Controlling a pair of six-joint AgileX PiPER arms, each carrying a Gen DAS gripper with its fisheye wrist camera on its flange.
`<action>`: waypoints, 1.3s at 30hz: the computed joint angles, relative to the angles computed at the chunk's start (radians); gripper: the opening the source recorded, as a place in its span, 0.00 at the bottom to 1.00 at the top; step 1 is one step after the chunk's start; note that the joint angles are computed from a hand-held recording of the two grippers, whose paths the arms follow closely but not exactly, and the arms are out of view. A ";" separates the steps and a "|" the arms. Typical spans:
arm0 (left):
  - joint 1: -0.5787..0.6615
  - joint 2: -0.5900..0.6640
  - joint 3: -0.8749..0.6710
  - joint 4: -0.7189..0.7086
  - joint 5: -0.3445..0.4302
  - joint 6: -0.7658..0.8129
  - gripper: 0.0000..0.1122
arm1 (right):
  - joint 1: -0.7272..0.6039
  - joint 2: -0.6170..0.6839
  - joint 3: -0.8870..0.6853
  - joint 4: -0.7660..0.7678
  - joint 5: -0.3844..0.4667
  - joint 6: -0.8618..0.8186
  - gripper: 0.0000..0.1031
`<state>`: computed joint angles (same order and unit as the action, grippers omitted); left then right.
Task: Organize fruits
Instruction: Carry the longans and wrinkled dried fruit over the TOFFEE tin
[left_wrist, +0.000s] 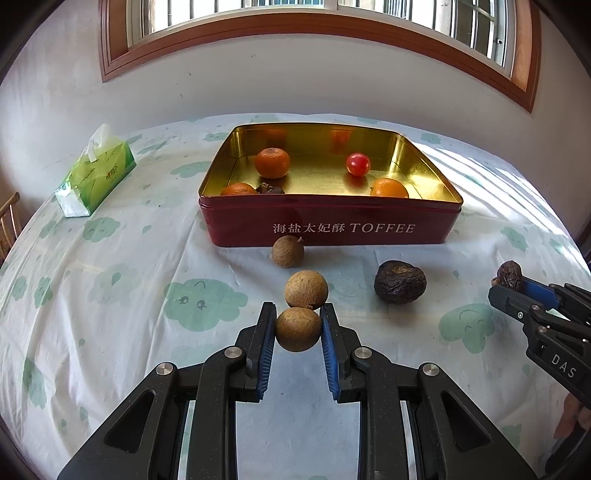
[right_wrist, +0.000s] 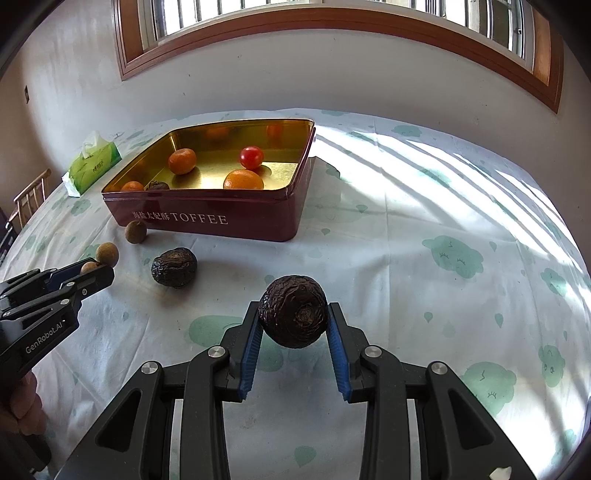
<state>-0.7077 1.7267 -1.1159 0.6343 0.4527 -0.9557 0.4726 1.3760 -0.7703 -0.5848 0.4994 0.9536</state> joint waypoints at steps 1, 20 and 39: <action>0.004 -0.009 0.005 -0.006 -0.002 0.003 0.22 | 0.007 -0.003 -0.003 -0.006 0.006 0.005 0.30; 0.090 -0.082 -0.007 -0.089 -0.006 0.100 0.22 | 0.061 0.005 -0.101 -0.024 0.056 -0.015 0.30; 0.164 0.073 -0.279 -0.273 0.031 0.422 0.22 | -0.042 0.206 -0.387 0.139 0.042 -0.289 0.30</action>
<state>-0.5437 1.7994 -1.3953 0.3617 0.4835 -0.5332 0.4305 1.5817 -1.1573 -0.4455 0.5417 0.6650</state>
